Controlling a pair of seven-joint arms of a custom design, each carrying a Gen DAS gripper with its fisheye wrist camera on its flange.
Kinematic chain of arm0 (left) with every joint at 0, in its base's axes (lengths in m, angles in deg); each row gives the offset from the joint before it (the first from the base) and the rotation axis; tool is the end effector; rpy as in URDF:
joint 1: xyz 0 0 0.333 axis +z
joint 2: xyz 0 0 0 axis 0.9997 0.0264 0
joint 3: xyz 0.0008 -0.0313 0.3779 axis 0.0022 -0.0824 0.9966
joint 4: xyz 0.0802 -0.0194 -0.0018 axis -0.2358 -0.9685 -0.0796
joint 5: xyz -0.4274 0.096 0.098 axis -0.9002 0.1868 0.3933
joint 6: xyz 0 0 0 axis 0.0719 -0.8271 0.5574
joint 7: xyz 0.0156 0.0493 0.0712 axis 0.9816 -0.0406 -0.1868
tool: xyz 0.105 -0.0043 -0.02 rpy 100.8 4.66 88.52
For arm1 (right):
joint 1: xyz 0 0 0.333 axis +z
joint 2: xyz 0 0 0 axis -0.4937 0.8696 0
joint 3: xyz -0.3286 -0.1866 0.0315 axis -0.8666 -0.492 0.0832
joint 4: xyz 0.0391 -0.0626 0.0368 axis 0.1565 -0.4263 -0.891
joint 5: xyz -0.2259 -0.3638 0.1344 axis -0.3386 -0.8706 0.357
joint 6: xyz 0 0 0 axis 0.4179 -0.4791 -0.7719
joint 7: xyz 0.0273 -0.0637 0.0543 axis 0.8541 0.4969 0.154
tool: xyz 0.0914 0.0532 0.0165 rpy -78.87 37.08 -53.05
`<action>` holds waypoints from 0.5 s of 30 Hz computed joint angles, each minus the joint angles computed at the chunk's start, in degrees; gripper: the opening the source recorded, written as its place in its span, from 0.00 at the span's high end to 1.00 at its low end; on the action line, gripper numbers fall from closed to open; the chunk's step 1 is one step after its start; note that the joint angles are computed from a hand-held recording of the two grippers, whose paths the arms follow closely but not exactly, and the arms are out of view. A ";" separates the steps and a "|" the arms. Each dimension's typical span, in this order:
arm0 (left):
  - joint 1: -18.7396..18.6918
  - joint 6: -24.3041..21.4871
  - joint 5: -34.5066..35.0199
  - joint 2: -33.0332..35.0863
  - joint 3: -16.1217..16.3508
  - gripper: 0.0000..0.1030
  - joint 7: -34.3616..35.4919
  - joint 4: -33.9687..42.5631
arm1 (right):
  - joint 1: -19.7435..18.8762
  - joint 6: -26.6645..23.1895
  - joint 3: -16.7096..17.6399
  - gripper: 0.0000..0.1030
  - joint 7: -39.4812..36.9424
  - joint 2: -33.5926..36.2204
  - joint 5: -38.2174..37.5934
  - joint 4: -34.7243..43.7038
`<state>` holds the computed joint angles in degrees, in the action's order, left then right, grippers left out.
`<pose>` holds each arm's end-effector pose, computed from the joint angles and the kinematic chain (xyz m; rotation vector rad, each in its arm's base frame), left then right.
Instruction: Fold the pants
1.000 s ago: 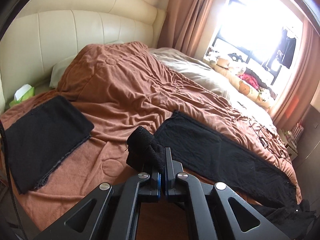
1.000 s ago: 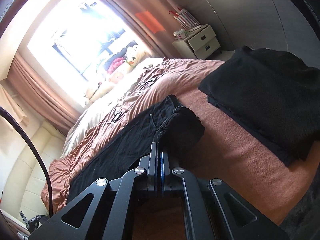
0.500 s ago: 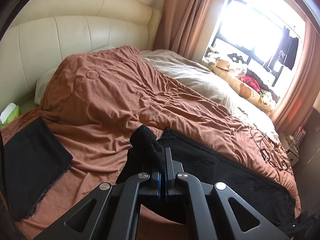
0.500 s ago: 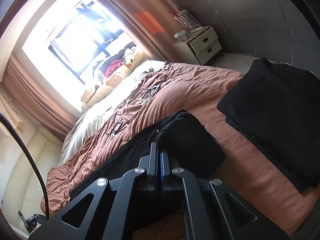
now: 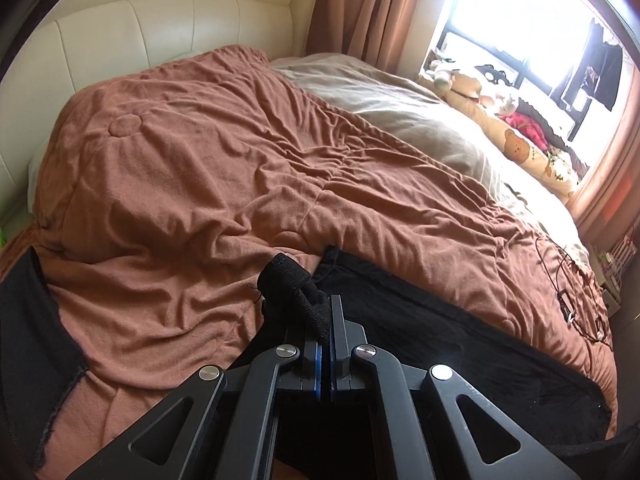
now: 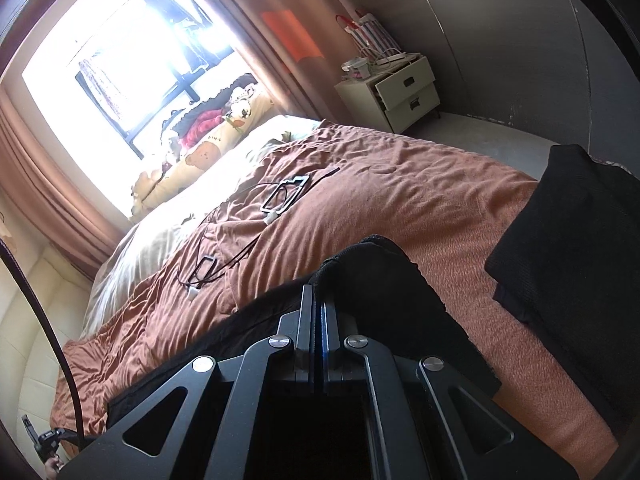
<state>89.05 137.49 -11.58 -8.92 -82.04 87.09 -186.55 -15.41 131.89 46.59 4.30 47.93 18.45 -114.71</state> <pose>0.6184 -0.0890 0.5769 -2.2292 1.1949 -0.7536 0.3964 -0.0833 0.5364 -1.0444 1.8453 -0.4879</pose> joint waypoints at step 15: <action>-2.88 -7.97 -1.21 18.90 2.84 0.98 3.37 17.27 | -11.55 -0.97 13.47 1.00 10.72 23.04 -5.65 14.44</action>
